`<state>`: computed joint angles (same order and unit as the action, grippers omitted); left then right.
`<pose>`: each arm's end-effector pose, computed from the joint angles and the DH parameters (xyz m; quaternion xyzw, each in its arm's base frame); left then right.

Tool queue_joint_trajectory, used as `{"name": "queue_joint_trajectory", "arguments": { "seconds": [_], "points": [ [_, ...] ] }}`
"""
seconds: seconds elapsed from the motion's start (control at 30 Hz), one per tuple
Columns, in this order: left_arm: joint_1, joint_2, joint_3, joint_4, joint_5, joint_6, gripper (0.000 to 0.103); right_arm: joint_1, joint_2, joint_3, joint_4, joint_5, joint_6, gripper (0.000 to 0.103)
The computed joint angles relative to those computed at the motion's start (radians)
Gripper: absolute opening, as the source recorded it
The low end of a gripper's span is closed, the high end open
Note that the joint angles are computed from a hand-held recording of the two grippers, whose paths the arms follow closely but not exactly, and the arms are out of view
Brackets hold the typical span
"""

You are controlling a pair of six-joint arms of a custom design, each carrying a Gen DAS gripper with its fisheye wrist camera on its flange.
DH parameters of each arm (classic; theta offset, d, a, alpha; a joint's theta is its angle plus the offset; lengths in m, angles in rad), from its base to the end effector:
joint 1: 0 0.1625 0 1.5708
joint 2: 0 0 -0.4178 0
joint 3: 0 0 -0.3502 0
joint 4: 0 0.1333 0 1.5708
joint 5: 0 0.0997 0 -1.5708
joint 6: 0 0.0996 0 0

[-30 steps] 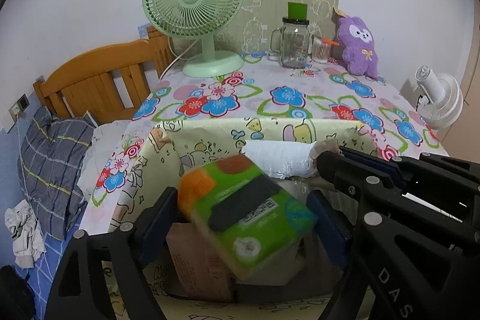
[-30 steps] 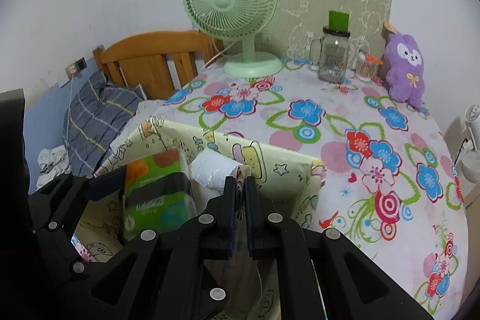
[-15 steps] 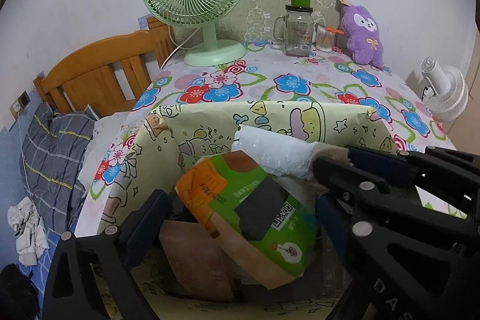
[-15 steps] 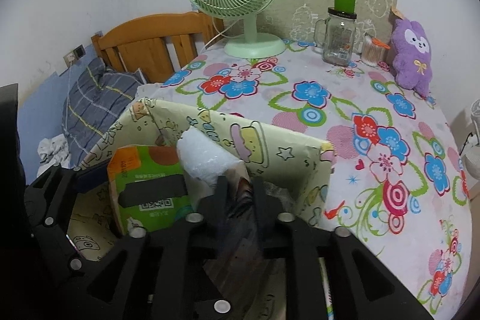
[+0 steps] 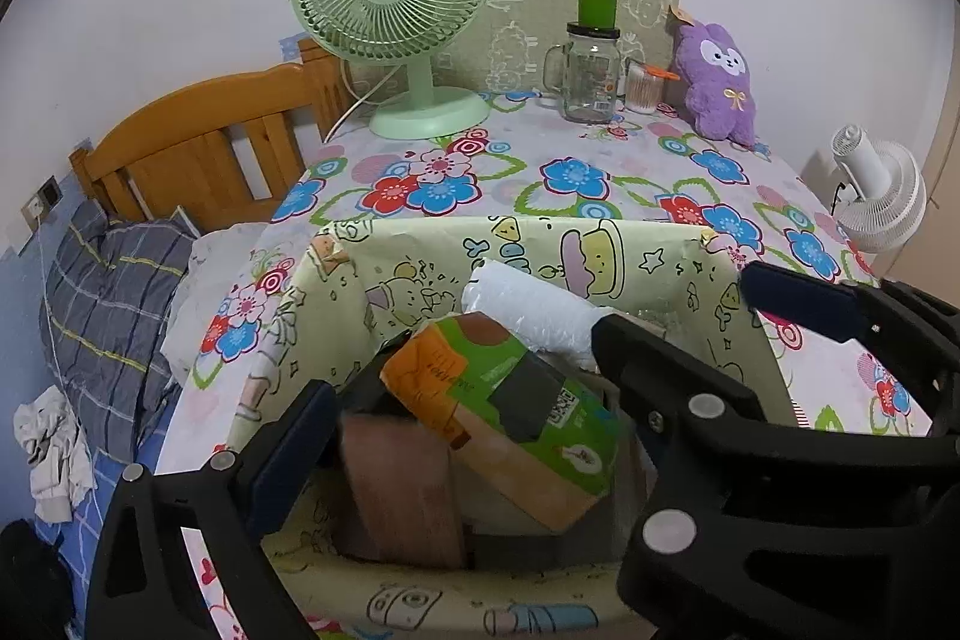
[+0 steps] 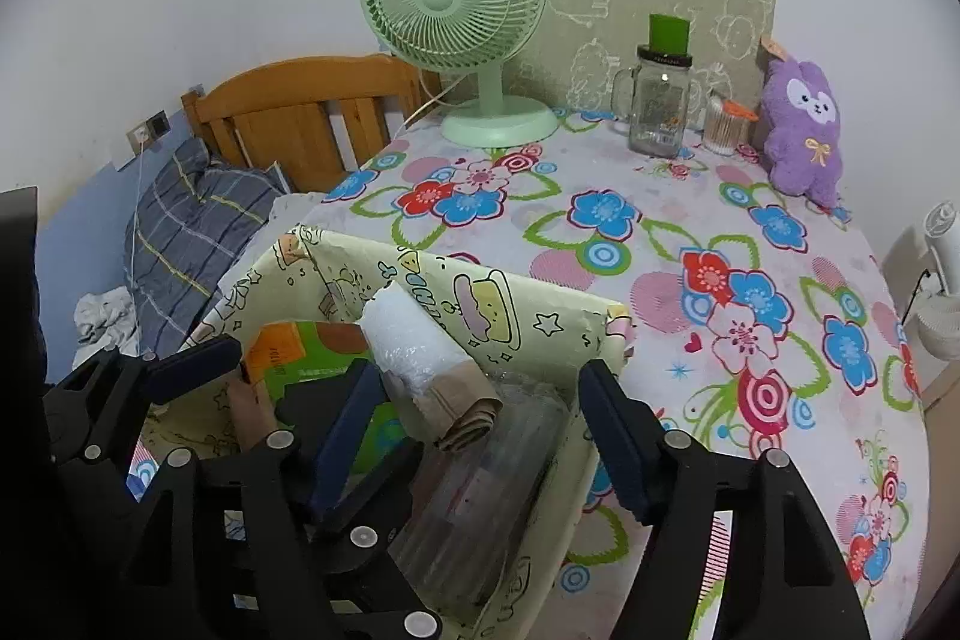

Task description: Organize soft objects

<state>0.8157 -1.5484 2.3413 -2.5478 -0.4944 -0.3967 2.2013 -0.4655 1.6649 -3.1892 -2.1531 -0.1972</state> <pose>-0.0870 -0.4149 0.3025 0.1060 0.8497 -0.3442 0.3851 0.4321 -0.4588 -0.0117 0.3221 -0.8819 0.2549 0.2314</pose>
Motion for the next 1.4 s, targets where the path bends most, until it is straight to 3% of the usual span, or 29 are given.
{"name": "queue_joint_trajectory", "arguments": {
  "seconds": [0.07,0.33,0.63,0.8,1.4],
  "points": [
    [-0.013,-0.012,0.003,0.015,0.003,-0.015,0.100,0.008,-0.003,0.005,-0.011,-0.021,0.013,0.082],
    [-0.053,-0.024,0.009,0.061,0.034,-0.070,0.100,0.018,-0.028,0.040,-0.051,-0.055,0.044,0.091],
    [-0.124,-0.040,0.025,0.078,0.029,-0.107,0.100,0.012,-0.097,0.122,-0.093,-0.074,0.099,0.092],
    [-0.173,-0.036,0.026,0.095,0.032,-0.138,0.100,0.022,-0.137,0.166,-0.134,-0.121,0.115,0.095],
    [-0.312,0.024,0.004,0.132,0.048,-0.224,0.100,0.029,-0.287,0.323,-0.308,-0.202,0.084,0.095]
  ]
}}
